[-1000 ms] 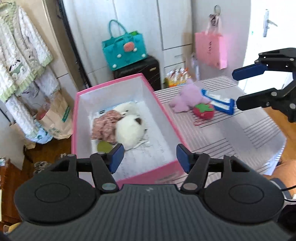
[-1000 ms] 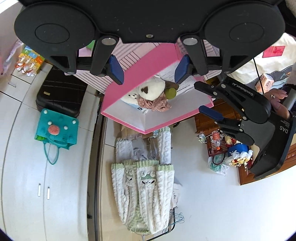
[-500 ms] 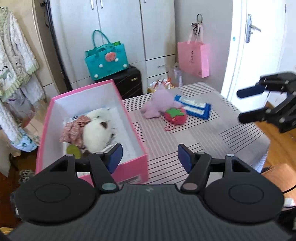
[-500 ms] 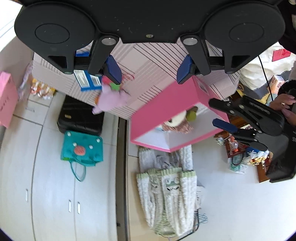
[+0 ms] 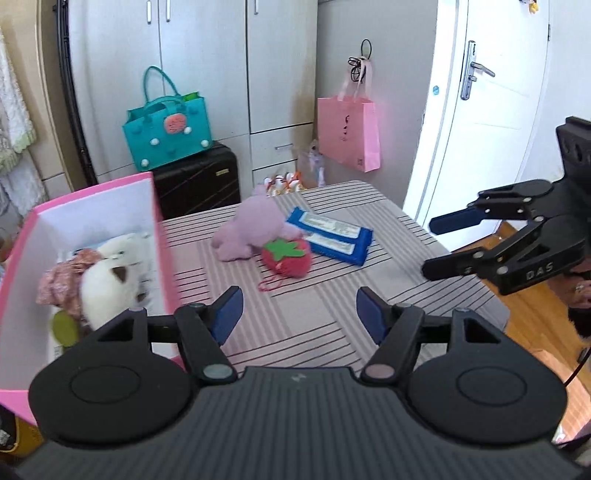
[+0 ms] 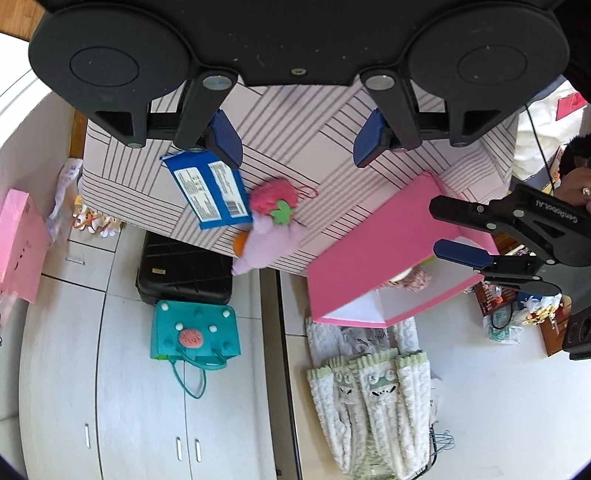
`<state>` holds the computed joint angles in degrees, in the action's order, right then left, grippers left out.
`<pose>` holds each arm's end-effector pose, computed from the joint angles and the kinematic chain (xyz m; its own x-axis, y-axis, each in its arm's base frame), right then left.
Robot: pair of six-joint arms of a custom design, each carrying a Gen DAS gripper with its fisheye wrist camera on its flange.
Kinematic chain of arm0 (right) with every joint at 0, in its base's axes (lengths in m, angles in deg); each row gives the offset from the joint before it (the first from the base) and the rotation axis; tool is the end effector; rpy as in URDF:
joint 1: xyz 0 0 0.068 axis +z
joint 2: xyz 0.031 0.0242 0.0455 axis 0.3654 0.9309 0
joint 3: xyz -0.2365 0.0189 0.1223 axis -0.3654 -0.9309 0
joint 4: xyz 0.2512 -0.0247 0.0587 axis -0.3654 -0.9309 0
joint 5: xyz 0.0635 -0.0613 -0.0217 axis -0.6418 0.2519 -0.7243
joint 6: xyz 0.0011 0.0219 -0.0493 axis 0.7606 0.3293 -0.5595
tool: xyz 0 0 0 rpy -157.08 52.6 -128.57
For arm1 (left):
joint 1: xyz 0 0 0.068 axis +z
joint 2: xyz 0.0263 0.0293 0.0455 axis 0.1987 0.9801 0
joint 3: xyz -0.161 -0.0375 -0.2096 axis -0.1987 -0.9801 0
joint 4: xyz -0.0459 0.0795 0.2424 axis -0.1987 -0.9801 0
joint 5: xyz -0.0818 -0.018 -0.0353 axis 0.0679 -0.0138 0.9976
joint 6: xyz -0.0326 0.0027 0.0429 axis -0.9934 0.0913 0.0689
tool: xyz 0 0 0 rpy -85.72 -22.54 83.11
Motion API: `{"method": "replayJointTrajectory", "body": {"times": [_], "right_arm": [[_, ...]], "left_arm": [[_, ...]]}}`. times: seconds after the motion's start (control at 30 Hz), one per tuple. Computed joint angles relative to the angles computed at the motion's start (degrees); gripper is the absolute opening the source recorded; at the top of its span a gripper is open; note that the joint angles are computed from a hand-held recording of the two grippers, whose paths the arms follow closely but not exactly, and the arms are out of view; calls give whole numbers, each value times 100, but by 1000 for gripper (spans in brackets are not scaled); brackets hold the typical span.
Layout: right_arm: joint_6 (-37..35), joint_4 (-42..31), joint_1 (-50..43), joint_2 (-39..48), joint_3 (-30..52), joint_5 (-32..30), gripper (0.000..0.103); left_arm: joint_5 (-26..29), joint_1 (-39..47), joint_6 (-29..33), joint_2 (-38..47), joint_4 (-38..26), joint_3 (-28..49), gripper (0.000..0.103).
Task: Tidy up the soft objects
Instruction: 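Move both tools back toward the strawberry plush and orange ball, then close the left gripper on the strawberry plush while the right gripper closes on the orange ball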
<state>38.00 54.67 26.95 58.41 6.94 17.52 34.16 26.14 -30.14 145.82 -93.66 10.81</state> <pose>0.2822 0.0384 0.1476 -0.5953 -0.1848 -0.7819 -0.4118 0.9059 0.0993 0.2982 0.0544 0.1625 -0.4941 0.3522 -0.7949 0.6181 0.7852 -0.0363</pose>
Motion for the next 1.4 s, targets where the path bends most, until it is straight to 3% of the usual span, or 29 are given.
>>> {"method": "replayJointTrajectory", "body": {"times": [0.27, 0.43, 0.67, 0.9, 1.0, 1.1, 1.4], "right_arm": [[-114, 267, -624, 857, 526, -438, 71], [-183, 388, -753, 1387, 967, -565, 71], [-368, 520, -788, 2182, 1708, -800, 71], [-765, -62, -838, 3388, 3350, -569, 71], [-1040, -686, -854, 4075, 4415, -669, 71], [-1523, -1393, -775, 4730, 5482, -642, 71], [-2985, -3181, -544, 6135, 7923, -1010, 71]], "left_arm": [[-847, -933, -1335, 542, 1909, -441, 69], [-1236, -1377, -1975, 1247, 2596, -244, 70], [-2186, -1930, -2667, 2316, 3590, 200, 70], [-2339, -2032, -3174, 3001, 3171, 1095, 70], [-2588, -2118, -3233, 3139, 3359, 1148, 70], [-2997, -2248, -3229, 3177, 3974, 932, 70], [-2574, -2036, -3393, 3314, 3433, 1294, 70]]}}
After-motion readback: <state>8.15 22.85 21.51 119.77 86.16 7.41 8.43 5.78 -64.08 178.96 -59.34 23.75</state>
